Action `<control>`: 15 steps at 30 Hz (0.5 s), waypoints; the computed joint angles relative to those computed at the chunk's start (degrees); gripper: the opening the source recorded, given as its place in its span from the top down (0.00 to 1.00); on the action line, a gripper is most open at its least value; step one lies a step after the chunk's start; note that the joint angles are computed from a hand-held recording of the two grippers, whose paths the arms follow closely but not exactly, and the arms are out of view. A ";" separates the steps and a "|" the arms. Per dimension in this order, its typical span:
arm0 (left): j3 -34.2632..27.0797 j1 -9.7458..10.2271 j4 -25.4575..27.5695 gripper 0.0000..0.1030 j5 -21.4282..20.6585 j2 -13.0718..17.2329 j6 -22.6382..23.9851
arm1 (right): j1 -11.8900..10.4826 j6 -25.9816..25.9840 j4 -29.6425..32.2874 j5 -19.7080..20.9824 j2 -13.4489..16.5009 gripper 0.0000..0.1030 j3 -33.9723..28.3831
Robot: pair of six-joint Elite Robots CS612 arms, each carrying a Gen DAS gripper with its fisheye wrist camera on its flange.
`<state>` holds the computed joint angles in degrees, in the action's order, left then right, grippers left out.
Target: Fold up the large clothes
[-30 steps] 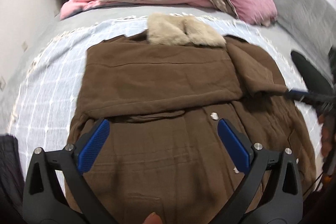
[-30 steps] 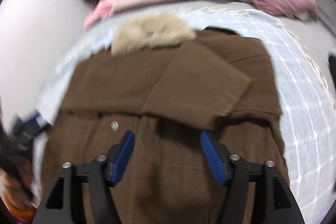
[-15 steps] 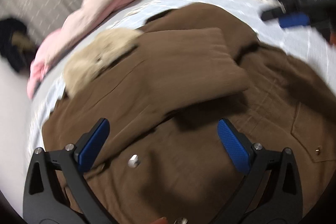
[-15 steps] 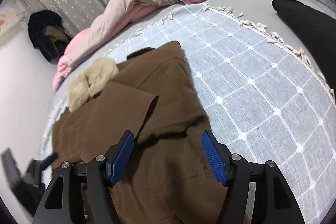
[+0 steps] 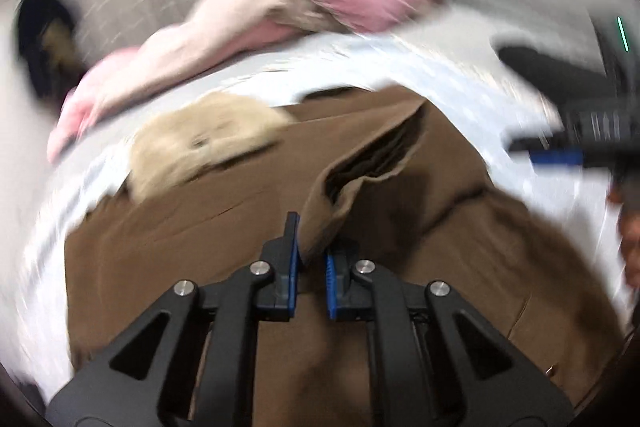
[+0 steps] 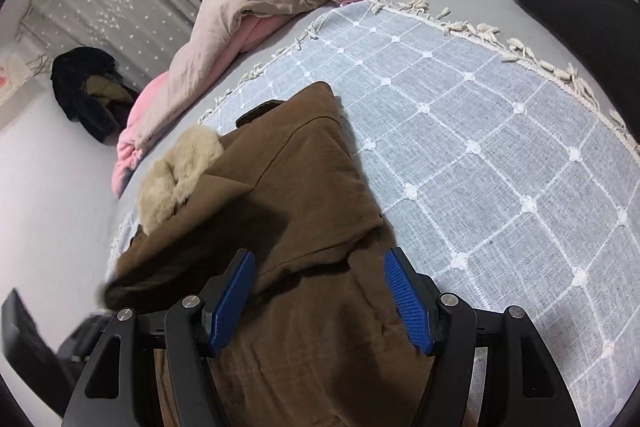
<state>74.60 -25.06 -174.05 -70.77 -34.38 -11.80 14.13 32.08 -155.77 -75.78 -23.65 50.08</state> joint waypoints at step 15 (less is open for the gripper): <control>3.85 8.56 6.08 0.32 -14.31 -1.40 -21.99 | 0.51 0.99 2.32 1.33 1.21 0.33 -2.17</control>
<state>78.44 -16.51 -167.97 -85.08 -35.78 -33.79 14.65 33.07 -153.45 -74.45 -22.43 47.91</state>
